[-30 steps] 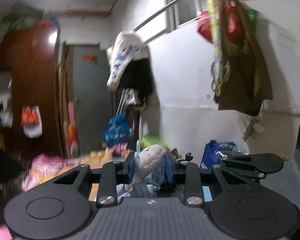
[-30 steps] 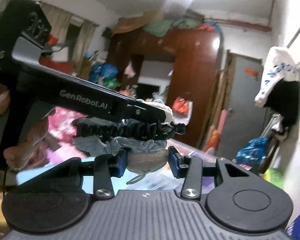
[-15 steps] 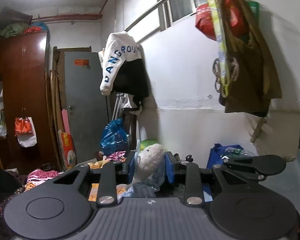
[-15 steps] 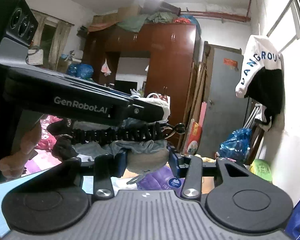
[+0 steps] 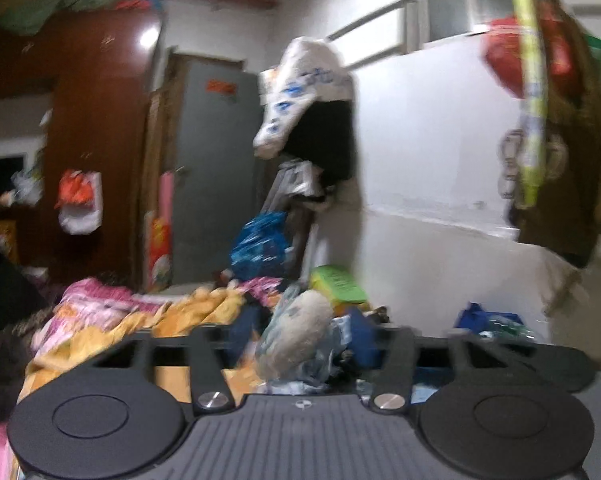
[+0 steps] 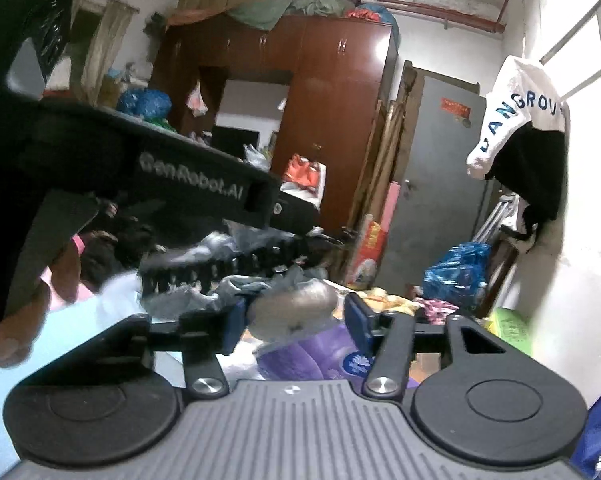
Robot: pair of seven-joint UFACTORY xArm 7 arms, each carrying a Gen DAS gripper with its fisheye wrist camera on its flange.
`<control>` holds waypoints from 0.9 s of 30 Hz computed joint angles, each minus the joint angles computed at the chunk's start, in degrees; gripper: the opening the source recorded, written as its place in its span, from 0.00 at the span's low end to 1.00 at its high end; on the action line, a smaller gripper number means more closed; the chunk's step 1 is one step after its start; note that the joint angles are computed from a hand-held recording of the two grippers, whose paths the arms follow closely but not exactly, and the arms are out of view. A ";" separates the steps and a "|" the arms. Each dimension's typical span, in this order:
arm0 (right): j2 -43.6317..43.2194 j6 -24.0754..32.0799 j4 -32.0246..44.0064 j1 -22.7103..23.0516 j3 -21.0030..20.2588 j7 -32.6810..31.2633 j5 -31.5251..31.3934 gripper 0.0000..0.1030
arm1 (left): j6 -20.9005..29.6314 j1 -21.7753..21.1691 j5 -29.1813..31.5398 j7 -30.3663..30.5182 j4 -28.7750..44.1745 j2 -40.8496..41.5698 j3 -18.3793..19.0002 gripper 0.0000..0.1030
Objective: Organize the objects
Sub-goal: 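Carry the plush toy and grey cloth over the basket while both grippers open, then grasp the clear plastic bag with the left gripper while the right grasps the white foam bag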
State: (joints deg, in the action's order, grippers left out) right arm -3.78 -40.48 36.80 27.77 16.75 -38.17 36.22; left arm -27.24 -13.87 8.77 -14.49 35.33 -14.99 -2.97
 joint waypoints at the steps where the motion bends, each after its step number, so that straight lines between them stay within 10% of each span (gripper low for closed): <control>1: 0.39 -1.60 -0.01 -0.76 1.45 -1.80 2.17 0.85 | 0.10 2.74 -4.33 2.75 -0.48 -0.18 -3.55 0.81; 3: -1.22 -4.31 -2.96 0.45 -0.07 1.81 0.30 1.00 | -1.49 3.21 -5.87 4.50 -2.64 -1.28 -4.08 0.85; 6: -8.56 -3.09 -10.12 -0.52 -3.15 14.90 -8.92 1.00 | -4.16 0.69 -2.79 1.76 -7.11 -4.60 -0.34 0.92; 10: -17.30 0.37 -16.62 -0.86 -7.66 26.93 -16.60 1.00 | -4.05 3.37 -8.54 2.52 -12.42 -10.08 -4.24 0.95; 17: -28.97 4.01 -32.13 1.94 -24.53 39.51 -38.14 1.00 | 0.31 -6.25 2.29 0.66 -26.81 -23.97 9.19 0.95; 25: -29.59 6.48 -34.84 11.60 -50.75 50.89 -61.42 1.00 | 0.59 -10.30 5.92 2.97 -37.01 -28.49 16.51 0.93; 27: -28.30 4.51 -35.43 11.04 -51.51 51.32 -63.83 1.00 | 0.97 -9.05 5.35 3.37 -40.74 -32.62 16.12 0.93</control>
State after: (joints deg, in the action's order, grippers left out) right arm -32.08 -35.97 1.37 38.80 -34.77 13.15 -27.62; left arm -26.27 -22.92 14.12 -11.12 -5.40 -47.61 13.15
